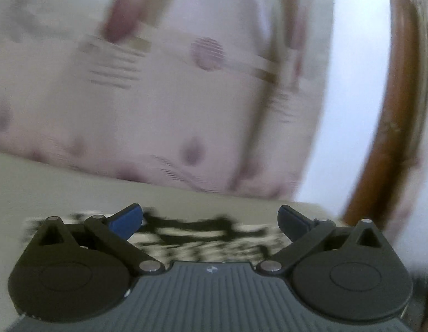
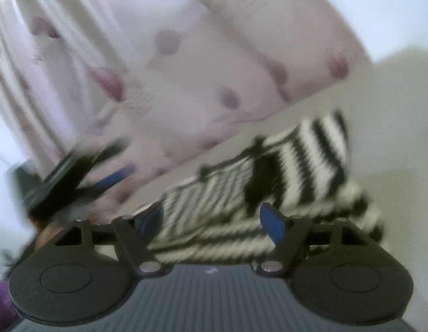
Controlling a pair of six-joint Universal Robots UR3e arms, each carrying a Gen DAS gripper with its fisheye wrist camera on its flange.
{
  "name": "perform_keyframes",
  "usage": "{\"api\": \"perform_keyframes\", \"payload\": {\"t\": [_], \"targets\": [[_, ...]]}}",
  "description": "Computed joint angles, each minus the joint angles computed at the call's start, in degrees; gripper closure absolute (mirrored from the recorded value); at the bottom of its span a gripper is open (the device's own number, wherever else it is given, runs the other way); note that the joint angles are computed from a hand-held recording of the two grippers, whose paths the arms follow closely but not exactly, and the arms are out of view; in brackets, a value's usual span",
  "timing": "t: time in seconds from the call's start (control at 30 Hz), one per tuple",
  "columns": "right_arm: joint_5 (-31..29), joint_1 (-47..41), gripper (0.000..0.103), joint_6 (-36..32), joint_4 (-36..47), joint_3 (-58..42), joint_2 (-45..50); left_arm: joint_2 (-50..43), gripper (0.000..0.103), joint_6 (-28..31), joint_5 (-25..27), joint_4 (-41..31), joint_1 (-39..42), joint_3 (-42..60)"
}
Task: Fold small clothes
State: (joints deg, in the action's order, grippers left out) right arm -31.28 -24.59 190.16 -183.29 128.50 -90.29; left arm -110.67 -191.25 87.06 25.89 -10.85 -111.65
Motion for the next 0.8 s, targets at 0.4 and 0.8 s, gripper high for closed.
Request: {"api": "perform_keyframes", "payload": {"t": [0.4, 0.8], "targets": [[-21.12, 18.32, 0.086, -2.41, 24.62, -44.95, 29.64, -3.46, 0.000, -3.87, 4.66, 26.26, 5.23, -25.21], [-25.29, 12.27, 0.089, 0.32, 6.38, -32.67, 21.78, -3.11, 0.000, -6.41, 6.73, 22.38, 5.29, -24.65]]}}
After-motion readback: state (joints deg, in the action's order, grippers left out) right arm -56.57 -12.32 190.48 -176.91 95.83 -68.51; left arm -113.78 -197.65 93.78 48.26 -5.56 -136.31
